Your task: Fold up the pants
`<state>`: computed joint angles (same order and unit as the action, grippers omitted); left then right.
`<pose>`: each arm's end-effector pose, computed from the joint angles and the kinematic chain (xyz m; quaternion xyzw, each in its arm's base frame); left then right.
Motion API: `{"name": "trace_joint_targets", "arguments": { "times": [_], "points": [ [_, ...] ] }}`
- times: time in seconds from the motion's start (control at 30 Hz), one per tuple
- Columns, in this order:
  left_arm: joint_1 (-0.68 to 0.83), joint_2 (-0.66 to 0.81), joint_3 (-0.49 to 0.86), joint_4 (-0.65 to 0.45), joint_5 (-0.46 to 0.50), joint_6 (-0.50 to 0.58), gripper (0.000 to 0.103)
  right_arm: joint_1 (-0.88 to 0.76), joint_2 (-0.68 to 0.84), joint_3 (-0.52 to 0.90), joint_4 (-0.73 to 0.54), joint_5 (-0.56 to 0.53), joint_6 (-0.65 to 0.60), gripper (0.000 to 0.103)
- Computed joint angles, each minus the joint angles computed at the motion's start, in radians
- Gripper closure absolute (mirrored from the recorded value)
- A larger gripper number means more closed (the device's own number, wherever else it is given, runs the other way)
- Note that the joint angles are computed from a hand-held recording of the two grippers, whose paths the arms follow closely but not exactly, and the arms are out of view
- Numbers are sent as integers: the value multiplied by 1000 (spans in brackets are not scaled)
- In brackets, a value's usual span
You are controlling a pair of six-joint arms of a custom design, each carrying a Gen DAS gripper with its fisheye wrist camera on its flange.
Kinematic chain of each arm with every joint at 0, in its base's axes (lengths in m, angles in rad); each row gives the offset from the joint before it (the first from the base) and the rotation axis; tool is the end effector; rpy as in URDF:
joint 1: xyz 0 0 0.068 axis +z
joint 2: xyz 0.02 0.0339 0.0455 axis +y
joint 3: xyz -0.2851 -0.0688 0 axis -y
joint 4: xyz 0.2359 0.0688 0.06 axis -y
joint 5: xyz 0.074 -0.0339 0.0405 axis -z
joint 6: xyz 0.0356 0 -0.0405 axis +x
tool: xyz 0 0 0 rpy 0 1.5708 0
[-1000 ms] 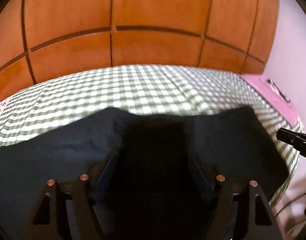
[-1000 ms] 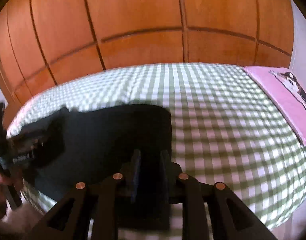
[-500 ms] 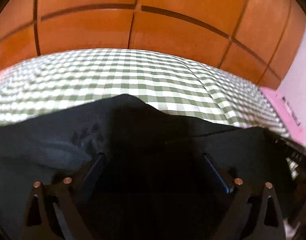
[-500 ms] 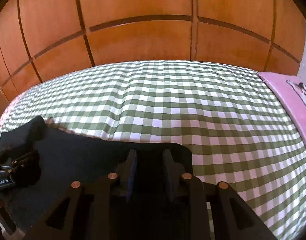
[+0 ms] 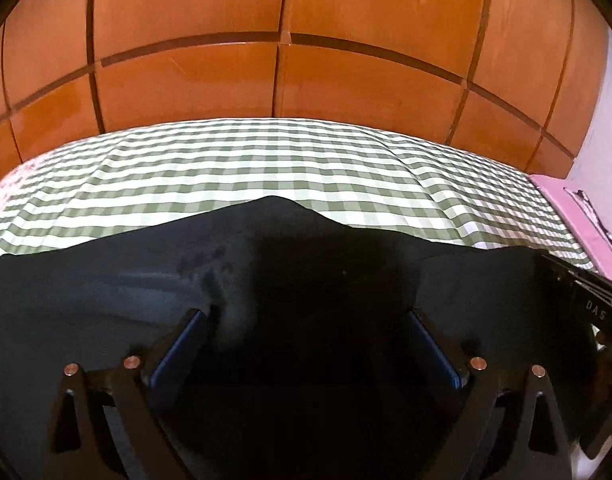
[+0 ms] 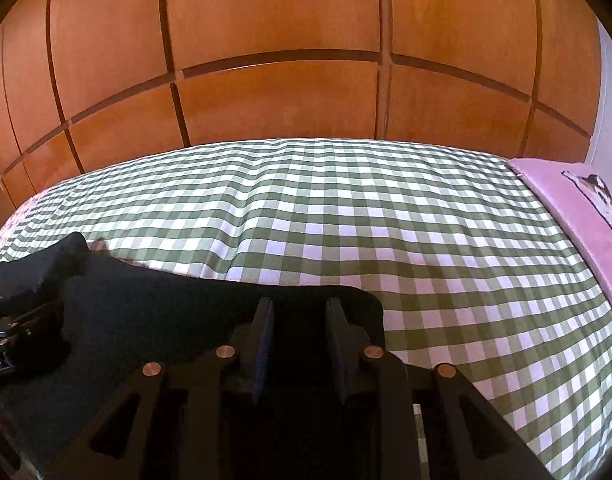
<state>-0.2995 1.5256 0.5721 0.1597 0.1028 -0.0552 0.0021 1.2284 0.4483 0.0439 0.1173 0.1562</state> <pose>0.2562 -0.0829 0.1627 0.1319 0.9150 -0.1135 0.3640 0.2152 -0.0037 0.1854 0.0939 0.9081 -0.0214 0.4076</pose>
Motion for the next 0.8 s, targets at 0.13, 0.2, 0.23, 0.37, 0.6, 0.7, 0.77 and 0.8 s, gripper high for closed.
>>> {"name": "trace_joint_targets", "arguments": {
  "times": [0.13,0.2,0.23,0.37,0.6,0.7,0.77,0.8],
  "points": [
    [12,-33,-7,-30,-9,3,4,22,2,1,1,30,4,77],
    [25,-45,-5,-47,-4,-5,4,25,0,-2,5,35,6,77],
    [32,-49,-4,-56,0,-10,4,28,-2,-6,8,38,9,77],
    [57,-76,-6,-87,12,-24,4,44,-13,-21,21,62,15,76],
    [103,-138,-27,-124,-4,-29,4,140,-36,-42,9,210,61,73],
    [145,-147,-25,-147,-3,-28,4,173,-45,-44,-9,258,92,72],
    [182,-152,-28,-158,12,-31,4,184,-52,-46,-20,274,112,72],
    [200,-154,-30,-162,23,-31,4,193,-56,-47,-26,284,124,72]
  ]
}}
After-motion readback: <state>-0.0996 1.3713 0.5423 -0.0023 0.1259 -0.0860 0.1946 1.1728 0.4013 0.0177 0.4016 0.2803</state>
